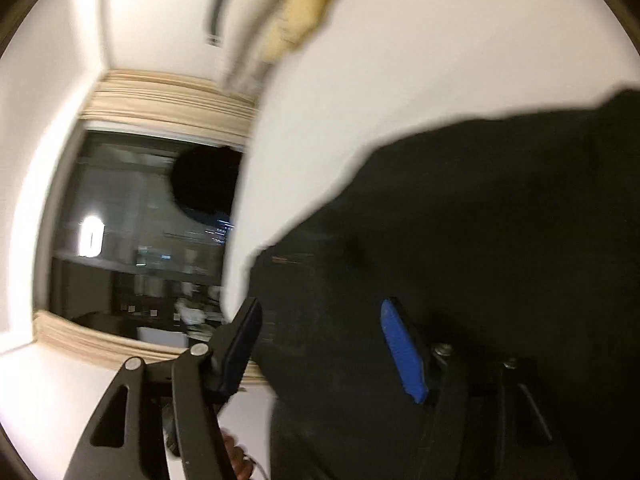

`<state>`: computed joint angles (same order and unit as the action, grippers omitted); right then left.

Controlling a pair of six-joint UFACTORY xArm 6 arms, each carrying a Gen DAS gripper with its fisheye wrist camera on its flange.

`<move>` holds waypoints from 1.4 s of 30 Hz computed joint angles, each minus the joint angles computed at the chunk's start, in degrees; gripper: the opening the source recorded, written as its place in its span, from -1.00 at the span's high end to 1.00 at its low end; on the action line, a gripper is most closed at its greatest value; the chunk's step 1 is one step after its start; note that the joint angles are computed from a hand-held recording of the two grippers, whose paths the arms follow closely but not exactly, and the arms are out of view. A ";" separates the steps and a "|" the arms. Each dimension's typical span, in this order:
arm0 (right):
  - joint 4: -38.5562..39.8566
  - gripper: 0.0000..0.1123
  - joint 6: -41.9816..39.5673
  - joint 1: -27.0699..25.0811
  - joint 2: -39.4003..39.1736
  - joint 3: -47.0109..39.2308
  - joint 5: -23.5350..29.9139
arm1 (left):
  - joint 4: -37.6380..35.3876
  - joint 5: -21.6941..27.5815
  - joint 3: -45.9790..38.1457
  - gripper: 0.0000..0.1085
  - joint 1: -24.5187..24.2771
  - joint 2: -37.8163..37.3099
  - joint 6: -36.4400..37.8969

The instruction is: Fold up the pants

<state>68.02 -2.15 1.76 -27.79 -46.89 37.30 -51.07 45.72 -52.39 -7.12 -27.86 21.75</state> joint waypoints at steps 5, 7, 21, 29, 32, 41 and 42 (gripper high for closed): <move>1.94 -0.18 -1.16 1.68 -0.78 0.39 -1.40 | -3.41 2.86 -1.61 -0.57 7.72 4.95 -2.06; 2.26 -0.18 -0.66 2.04 2.10 -1.19 -1.75 | -5.92 3.99 -1.95 -0.57 9.04 6.97 -1.08; -0.86 -0.18 4.34 3.01 -5.25 5.82 -2.06 | -25.57 6.29 -4.20 -0.53 10.61 19.48 13.01; -1.27 -0.18 4.67 3.75 -5.40 5.99 -1.92 | -20.41 6.67 -6.46 0.54 9.14 22.56 11.80; -1.41 -0.18 4.62 4.10 -5.43 5.88 -1.90 | -21.64 6.06 -7.51 0.63 7.72 23.36 10.28; -2.87 -0.18 5.71 4.54 -4.23 4.92 -1.69 | -25.28 7.84 -5.70 0.76 9.16 21.99 8.87; -4.26 -0.15 6.81 4.27 -3.74 4.83 -0.88 | -25.19 7.62 -5.42 0.76 9.14 21.66 8.79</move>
